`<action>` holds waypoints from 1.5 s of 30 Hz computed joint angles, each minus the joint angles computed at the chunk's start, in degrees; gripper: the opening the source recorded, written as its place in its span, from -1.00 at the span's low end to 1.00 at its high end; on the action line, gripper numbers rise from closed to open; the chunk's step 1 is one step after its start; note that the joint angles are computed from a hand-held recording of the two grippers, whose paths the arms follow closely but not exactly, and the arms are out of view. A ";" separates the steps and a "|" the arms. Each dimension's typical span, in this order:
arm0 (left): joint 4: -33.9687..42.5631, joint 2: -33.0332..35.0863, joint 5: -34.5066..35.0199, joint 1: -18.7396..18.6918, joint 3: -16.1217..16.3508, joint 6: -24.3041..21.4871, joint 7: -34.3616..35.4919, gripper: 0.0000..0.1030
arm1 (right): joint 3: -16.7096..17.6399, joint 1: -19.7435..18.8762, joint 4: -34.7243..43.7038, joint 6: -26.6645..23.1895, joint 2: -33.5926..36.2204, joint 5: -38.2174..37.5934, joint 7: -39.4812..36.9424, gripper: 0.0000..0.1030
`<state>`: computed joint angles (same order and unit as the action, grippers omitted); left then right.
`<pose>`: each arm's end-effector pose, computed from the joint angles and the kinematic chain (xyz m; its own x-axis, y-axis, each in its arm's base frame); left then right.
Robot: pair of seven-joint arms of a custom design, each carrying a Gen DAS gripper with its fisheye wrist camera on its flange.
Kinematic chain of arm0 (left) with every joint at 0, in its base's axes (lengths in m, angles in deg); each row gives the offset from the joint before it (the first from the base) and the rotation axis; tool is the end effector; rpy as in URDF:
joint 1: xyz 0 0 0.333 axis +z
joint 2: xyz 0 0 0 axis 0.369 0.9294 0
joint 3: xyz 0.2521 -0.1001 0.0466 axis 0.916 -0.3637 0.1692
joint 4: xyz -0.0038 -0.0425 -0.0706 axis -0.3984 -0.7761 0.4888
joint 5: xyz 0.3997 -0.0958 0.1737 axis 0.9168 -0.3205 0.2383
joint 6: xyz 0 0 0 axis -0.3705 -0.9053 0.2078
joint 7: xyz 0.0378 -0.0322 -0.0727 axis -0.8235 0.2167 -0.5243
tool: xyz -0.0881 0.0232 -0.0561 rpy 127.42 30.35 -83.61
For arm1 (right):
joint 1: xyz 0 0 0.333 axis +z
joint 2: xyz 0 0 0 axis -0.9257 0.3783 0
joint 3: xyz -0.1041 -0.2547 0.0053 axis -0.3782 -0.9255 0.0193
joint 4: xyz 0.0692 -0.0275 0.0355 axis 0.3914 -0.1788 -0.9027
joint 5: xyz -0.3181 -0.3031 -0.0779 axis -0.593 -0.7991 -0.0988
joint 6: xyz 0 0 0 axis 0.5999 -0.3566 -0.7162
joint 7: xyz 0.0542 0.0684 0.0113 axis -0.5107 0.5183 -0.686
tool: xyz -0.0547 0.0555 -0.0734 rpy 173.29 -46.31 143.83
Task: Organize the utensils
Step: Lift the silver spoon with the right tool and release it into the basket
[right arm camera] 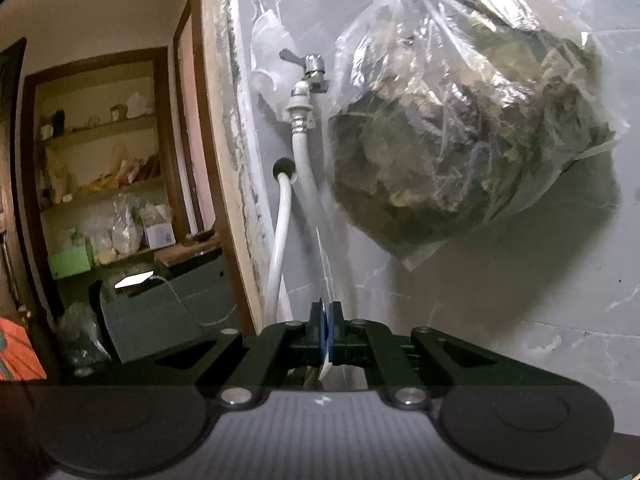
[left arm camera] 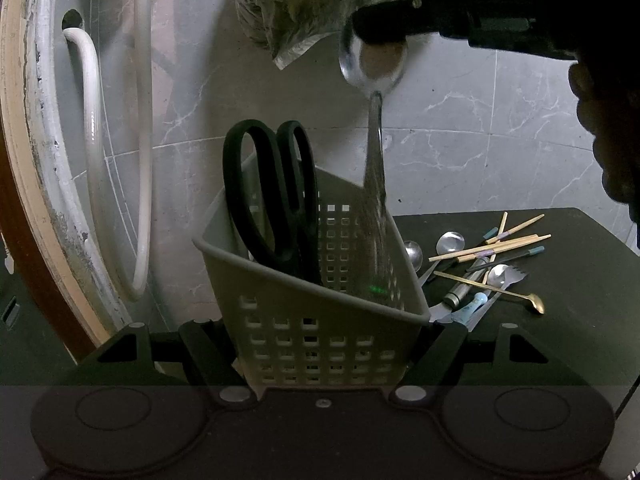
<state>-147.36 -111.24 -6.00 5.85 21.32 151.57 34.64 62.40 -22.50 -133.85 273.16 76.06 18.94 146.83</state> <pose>0.4529 -0.2247 0.5388 -0.3263 -0.9447 -0.0321 -0.4862 0.1969 -0.8514 0.4651 0.3503 0.6329 0.6116 -0.7781 -0.1428 -0.2344 -0.0058 -0.9721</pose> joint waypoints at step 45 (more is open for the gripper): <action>0.35 0.46 -0.10 0.01 0.06 -0.02 0.19 0.49 | 9.04 -13.20 -4.95 -5.44 -1.40 -12.03 16.08 0.17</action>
<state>-147.00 -110.78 -6.10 5.87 21.38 151.54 34.82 71.45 -35.70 -138.80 267.72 74.65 6.90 162.91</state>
